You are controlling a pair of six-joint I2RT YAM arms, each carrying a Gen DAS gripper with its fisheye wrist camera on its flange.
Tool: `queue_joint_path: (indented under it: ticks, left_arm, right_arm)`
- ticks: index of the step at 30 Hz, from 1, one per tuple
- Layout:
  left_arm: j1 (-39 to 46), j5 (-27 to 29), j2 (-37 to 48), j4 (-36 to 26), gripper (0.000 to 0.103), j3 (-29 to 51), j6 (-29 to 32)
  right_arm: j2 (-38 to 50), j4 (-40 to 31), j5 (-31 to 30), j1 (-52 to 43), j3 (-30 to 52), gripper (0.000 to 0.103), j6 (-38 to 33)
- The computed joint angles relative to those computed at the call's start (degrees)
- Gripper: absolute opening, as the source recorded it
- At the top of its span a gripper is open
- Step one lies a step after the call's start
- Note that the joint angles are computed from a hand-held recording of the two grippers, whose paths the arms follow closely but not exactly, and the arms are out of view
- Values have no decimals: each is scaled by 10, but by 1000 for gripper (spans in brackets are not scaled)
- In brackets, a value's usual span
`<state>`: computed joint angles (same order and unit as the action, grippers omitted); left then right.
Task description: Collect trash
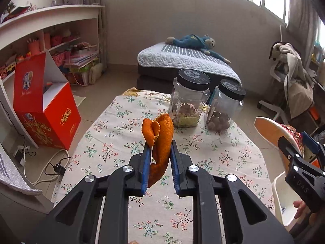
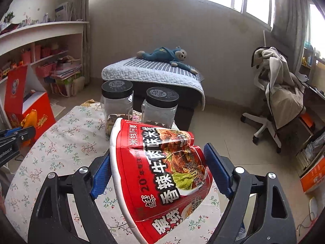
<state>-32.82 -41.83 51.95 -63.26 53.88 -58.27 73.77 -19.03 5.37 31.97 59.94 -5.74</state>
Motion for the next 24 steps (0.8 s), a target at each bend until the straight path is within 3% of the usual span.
queue_joint_path:
  ticks: [1, 7, 12, 13, 16, 18, 24]
  left_arm:
    - [-17, -16, 7, -12, 20, 5, -18]
    - [-86, -51, 49, -45, 20, 17, -90]
    - [-82, -45, 51, -52, 20, 14, -82]
    - [-73, -34, 47, -46, 21, 9, -74]
    - [-49, -9, 37, -24, 21, -9, -51]
    - [-37, 3, 34, -12, 21, -19, -38]
    - [-1, 36, 24, 22, 21, -46, 5]
  right_arm:
    - [2, -4, -4, -4, 0, 51, 9]
    - [38, -30, -34, -25, 4, 51, 9]
    - [107, -107, -73, -54, 38, 54, -14]
    - [118, -111, -81, -59, 38, 56, -13]
    - [147, -121, -104, -66, 48, 95, -12]
    - [169, -121, -114, -73, 57, 96, 8]
    - [213, -93, -204, -145, 65, 96, 168]
